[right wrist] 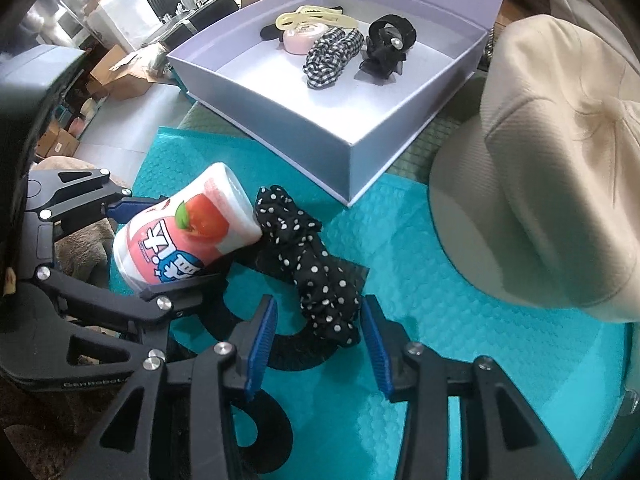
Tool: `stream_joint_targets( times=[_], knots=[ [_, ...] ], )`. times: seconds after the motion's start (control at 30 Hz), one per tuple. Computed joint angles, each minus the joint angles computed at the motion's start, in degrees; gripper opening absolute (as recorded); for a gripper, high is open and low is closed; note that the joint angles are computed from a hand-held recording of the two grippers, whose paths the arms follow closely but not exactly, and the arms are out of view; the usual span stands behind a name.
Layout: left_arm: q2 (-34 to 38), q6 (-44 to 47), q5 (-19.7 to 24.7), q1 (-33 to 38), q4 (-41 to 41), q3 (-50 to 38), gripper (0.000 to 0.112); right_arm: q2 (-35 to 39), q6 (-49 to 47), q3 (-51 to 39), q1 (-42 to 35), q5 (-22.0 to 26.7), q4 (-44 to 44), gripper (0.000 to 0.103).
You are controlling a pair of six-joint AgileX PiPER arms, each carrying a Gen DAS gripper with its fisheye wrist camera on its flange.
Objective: Organize objects
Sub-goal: 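Grasp the pink bottle with the left tool while the right tool grasps the polka-dot scrunchie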
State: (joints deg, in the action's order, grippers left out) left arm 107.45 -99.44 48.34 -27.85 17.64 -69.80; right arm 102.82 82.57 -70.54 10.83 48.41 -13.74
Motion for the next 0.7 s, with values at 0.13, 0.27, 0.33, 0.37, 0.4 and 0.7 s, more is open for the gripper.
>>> stream_joint_targets(
  times=[0.13,0.27,0.33,0.37,0.4,0.7],
  knots=[
    [-0.28,-1.37,0.86,-0.66,1.61,0.68,0.053,1.30,-0.22,-0.39,-0.17,-0.87,0.98,0.043],
    [-0.54,-0.42,1.19,-0.89,2.01,1.18,0.053,0.92,0.74,-0.10,0.17,-0.22,1.03,0.021],
    [-0.87,-0.48,1.11,-0.80,2.10,1.65,0.053,1.15,0.93,0.08,-0.51,-1.45,1.42,0.018],
    [-1.24,-0.70,0.68,-0.72,2.19,2.25,0.053,1.09,1.07,0.20,-0.56,-1.60,1.50,0.017],
    [-1.80,-1.12,0.06,-0.60,2.32,3.09,0.053,0.96,1.20,0.41,-0.58,-1.80,1.76,0.016],
    [-4.78,-0.64,-1.01,0.18,0.44,6.90,0.053,1.02,0.10,0.16,-0.21,-3.11,4.43,0.015]
  ],
)
